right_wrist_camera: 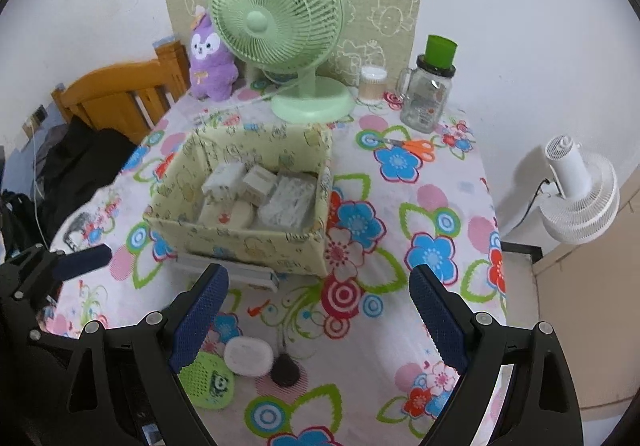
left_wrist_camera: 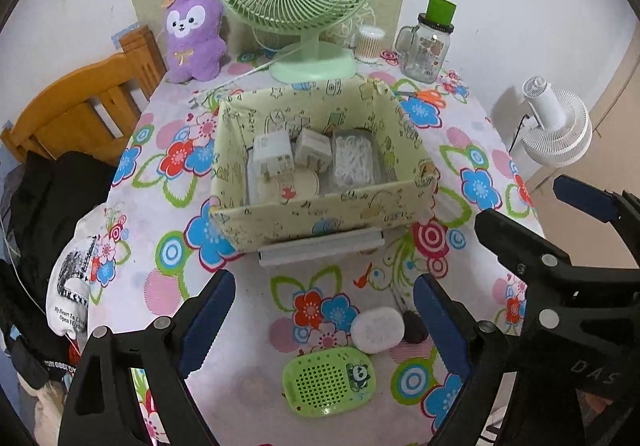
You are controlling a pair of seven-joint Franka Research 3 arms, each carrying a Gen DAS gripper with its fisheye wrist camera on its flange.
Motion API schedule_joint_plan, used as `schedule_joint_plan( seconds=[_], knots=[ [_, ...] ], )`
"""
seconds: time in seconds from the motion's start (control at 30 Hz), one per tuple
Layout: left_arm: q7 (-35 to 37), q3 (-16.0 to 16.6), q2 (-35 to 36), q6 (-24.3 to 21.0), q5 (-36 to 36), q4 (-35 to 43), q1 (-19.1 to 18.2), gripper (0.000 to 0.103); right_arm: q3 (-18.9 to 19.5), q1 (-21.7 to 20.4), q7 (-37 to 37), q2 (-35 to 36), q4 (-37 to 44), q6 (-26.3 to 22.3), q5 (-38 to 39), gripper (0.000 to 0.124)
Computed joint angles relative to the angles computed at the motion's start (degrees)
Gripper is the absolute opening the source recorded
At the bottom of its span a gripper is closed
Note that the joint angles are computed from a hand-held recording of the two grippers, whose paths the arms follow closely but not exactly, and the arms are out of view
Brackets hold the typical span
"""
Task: Organize rigid objects
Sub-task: 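Withdraw both grippers from the box toward the items on the tablecloth, then move the left gripper over the white rounded case while the right gripper approaches the black plug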
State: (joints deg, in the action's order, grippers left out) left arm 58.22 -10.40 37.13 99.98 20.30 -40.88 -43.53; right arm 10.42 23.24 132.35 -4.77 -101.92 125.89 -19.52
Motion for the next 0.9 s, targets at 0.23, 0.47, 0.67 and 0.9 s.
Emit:
schedule_joint_plan(
  seconds=[0.23,0.47,0.67,0.9],
  knots=[
    [-0.14,-2.49,-7.72,7.49,-0.45,-14.81,3.34,0.092,0.51,0.16,-0.28,-1.5,-3.61,3.35,1.26,0.094],
    [1.68,-4.71,-9.96,10.34,-2.1,-20.61,5.87,0.092,1.59,-0.03,2.77,-2.77,-7.07,5.86,-0.04,0.094],
    [2.66,-5.57,-12.62,15.57,-1.63,-27.45,7.26,0.092,1.82,-0.11,4.88,-3.47,-10.1,7.35,1.06,0.093],
    [6.3,-6.75,-11.86,15.58,-4.27,-29.16,8.4,0.092,2.23,-0.02,7.25,-3.8,-12.99,7.43,1.29,0.09]
  ],
)
